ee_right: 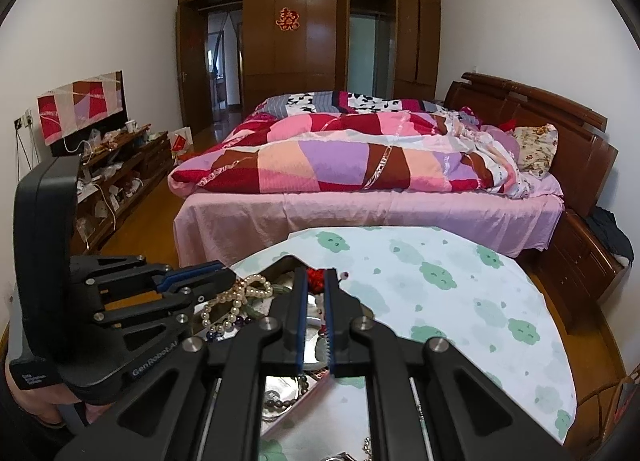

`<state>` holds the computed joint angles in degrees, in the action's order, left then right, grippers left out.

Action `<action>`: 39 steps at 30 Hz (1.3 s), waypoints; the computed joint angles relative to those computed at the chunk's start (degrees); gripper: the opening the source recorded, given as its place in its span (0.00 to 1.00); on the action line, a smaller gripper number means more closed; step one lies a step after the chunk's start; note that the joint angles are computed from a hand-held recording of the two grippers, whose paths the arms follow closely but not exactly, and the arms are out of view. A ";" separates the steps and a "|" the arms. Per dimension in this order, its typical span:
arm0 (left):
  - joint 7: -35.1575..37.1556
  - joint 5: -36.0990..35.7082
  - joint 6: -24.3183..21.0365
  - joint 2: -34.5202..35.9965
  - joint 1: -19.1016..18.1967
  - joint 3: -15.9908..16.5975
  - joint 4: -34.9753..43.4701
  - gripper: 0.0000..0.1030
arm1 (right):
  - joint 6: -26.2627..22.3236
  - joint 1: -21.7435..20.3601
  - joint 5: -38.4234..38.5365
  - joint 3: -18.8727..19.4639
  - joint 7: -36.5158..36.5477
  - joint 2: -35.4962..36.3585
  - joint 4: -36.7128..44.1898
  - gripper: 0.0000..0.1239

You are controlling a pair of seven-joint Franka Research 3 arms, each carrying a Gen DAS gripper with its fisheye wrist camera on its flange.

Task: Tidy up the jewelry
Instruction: 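Carry the pendant and pearl necklace into the tin and open both tools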

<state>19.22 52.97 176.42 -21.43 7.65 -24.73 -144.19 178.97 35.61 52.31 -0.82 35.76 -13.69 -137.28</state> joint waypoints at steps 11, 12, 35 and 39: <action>-0.64 2.45 -0.64 3.93 -0.37 1.65 2.38 0.05 | -0.04 -3.84 -7.18 3.85 6.95 4.20 2.42 0.07; -0.60 2.61 -0.65 4.41 -0.70 2.08 2.56 0.05 | -0.07 -4.41 -8.30 4.33 8.16 4.82 2.77 0.07; -5.15 7.46 -2.72 9.06 -5.50 6.33 1.69 0.06 | -4.72 -11.13 -25.76 8.10 24.48 11.31 4.02 0.08; -5.95 9.17 -3.42 9.26 -6.59 7.25 1.82 0.06 | -4.49 -11.66 -28.34 8.31 26.88 12.26 4.71 0.08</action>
<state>13.27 62.14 172.99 -12.18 1.07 -17.48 -142.37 174.48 23.95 23.97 7.49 62.64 -1.43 -132.57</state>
